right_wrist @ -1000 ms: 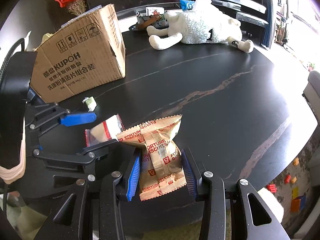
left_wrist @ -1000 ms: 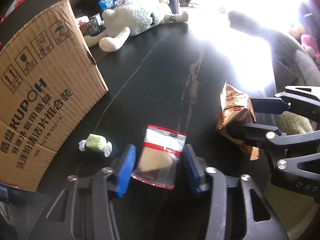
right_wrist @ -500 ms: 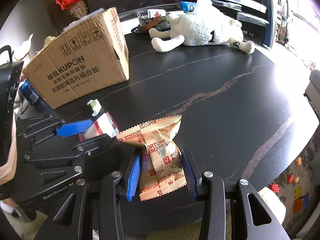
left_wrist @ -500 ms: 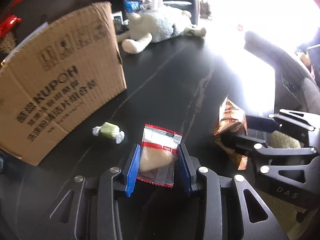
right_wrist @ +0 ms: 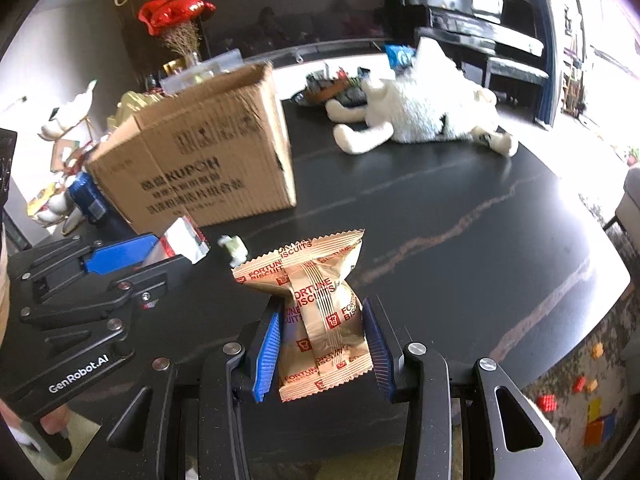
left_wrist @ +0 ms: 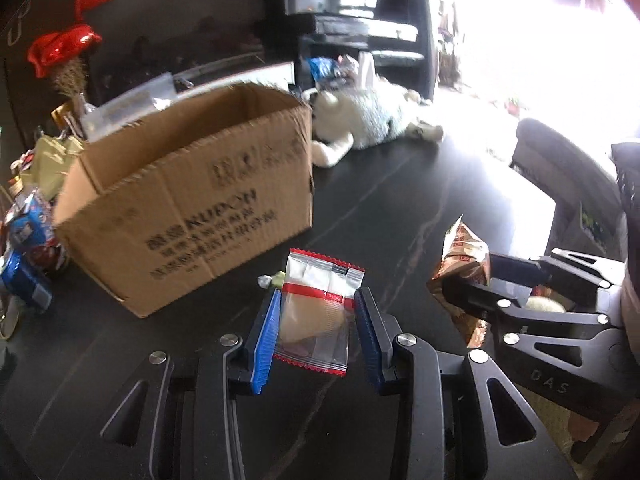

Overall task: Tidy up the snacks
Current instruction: 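Lift both held packets and carry them over the box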

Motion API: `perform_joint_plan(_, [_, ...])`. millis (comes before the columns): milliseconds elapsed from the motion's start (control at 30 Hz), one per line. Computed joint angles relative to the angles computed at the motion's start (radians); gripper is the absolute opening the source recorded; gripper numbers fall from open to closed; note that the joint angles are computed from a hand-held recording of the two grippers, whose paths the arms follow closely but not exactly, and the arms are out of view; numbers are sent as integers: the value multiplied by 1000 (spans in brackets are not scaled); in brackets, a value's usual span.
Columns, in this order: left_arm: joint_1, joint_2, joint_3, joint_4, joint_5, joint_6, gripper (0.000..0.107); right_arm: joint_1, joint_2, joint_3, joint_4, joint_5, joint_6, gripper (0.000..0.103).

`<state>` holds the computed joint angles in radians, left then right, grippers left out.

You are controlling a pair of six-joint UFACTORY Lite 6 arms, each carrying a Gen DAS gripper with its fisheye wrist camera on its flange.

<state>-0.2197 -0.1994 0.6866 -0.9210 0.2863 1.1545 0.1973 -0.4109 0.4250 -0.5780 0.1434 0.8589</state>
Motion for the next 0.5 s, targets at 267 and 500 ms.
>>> perform_joint_plan(267, [106, -120, 13, 39, 77, -54, 37, 80, -25, 91, -44, 61, 54, 41])
perform_joint_plan(500, [213, -164, 66, 44, 153, -69, 37, 131, -1, 198, -74, 93, 80, 41])
